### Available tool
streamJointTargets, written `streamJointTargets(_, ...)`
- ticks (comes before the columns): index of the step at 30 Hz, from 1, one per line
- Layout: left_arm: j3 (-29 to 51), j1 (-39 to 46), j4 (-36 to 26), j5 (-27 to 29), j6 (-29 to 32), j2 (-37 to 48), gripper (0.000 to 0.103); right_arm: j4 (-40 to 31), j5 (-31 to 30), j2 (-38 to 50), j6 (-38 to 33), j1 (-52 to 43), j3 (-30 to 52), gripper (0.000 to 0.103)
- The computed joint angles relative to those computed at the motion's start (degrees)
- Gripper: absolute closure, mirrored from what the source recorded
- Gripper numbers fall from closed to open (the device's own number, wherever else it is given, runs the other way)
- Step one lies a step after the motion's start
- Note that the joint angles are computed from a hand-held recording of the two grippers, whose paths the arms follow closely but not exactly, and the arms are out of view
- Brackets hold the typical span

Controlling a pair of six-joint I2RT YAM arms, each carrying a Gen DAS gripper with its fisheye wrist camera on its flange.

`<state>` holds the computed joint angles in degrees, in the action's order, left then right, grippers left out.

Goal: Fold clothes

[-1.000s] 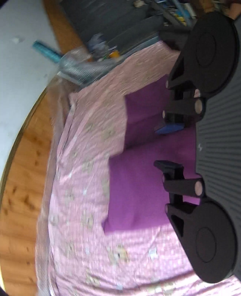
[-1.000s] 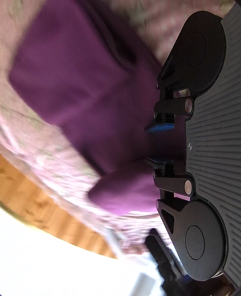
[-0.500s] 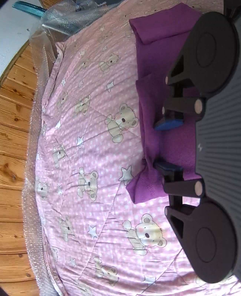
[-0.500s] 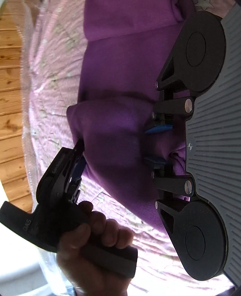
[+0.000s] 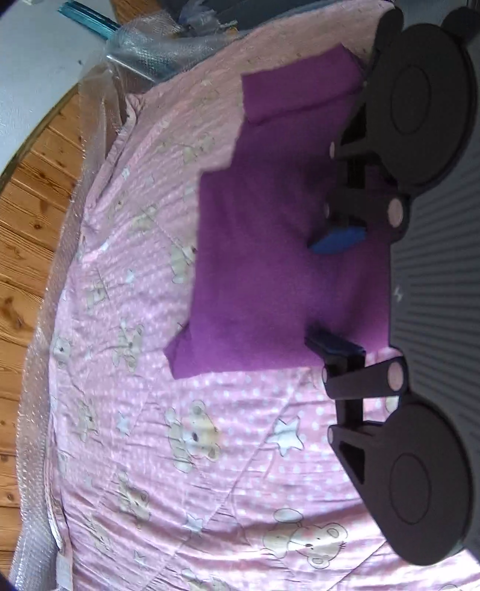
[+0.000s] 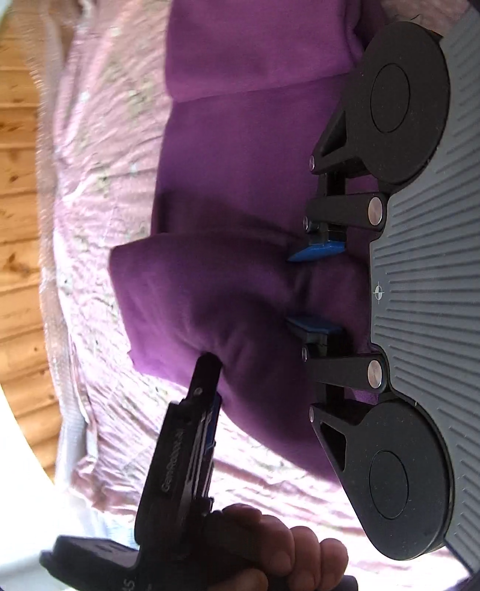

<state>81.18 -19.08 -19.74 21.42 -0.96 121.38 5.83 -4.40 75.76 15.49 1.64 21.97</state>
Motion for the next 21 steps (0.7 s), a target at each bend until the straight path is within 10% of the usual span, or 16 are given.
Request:
streamJointTargets(6, 1.28, -4.78, -2.43, 5.16, -3.81, -3.82, 0.039, -13.8, -1.99, -26.68, -4.43, -24.04, -6.19, 0.012)
streamJointTargets(9, 6.03, -11.06, -3.71, 4.33, -6.18, -1.39, 0.036, -13.29, -8.7, -18.18, -13.82, -40.24, -4.3, 0.012)
streamJointTargets(11, 11.1, -15.36, -5.14, 2.33, -7.36, 1.57, 0.034, -12.52, -11.36, -10.61, -19.24, -48.05, -1.82, 0.019)
streamJointTargets(16, 29.65, -24.41, -12.85, -3.0, -9.69, 12.35, 0.027, -10.63, -15.46, -6.81, -27.39, -49.81, -1.14, 0.091)
streamJointTargets(21, 47.61, -28.24, -22.48, -4.99, -12.84, 23.11, 0.024, -9.72, -17.4, -12.97, -28.18, -45.84, -1.84, 0.092)
